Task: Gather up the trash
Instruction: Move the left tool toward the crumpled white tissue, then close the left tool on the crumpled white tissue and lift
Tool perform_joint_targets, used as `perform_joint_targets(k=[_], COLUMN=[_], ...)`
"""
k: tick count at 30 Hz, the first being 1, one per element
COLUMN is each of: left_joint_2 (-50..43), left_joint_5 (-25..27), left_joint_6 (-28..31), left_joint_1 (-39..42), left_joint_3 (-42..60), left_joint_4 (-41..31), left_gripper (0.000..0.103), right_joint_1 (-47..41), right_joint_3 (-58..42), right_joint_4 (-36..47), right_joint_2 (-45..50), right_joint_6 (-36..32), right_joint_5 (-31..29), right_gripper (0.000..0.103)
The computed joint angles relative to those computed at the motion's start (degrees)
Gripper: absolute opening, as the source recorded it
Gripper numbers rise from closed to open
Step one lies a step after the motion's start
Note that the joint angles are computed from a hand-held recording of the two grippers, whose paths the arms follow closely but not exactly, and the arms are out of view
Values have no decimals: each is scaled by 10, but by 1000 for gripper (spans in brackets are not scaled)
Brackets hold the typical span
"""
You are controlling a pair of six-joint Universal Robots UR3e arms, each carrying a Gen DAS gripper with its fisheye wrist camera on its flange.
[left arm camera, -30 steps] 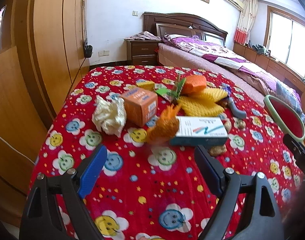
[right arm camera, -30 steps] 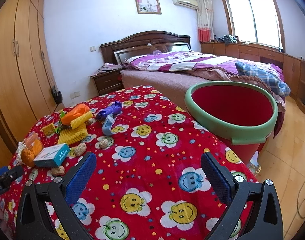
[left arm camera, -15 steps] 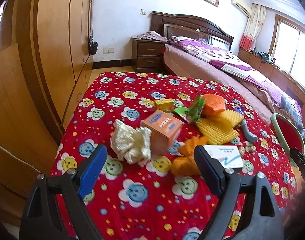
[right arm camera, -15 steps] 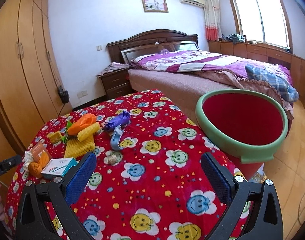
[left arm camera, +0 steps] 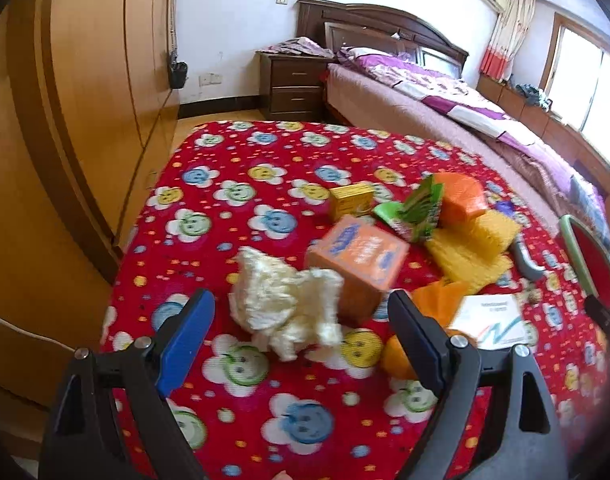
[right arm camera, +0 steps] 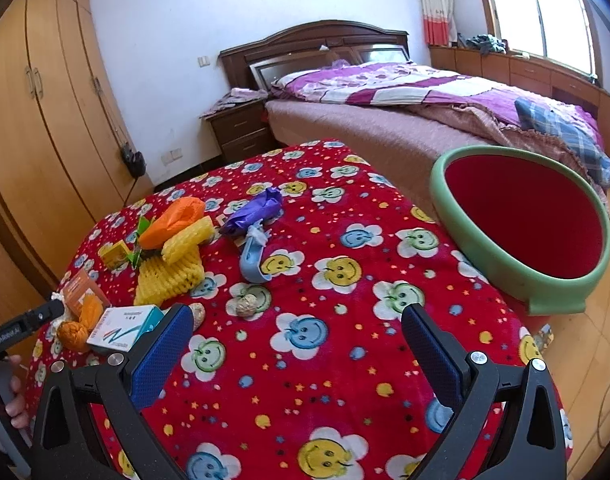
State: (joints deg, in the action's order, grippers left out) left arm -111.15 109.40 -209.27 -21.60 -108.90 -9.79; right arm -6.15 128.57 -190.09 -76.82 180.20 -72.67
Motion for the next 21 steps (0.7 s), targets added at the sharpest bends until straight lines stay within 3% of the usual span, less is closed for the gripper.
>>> perform_joint_targets(k=[3,9,15,18,21], left_joint_2=[-3,-18,-40,-51,-57], left_joint_5=[12,-44,-67,-60,-56], left_joint_6=[1,1,-18,-24,-25], left_joint_1=[7,37,47,44,41], left_joint_3=[-4,-18,-7,0,3], left_joint_4=[-7,15,22,30,34], left_gripper=[80,65,60,57,52], right_joint_1=[15,51,66,70,75], right_joint_3=[-36,-118,-198,-233,-274], right_joint_4=[26,78,124,152,191], right_joint_2=[18,69,119,140,165], right_joint_6=[4,-3,-21,-24,-33], right_joint_5=[-11,-30,-35,-34,-24], right_gripper=[103,103,103,93,75])
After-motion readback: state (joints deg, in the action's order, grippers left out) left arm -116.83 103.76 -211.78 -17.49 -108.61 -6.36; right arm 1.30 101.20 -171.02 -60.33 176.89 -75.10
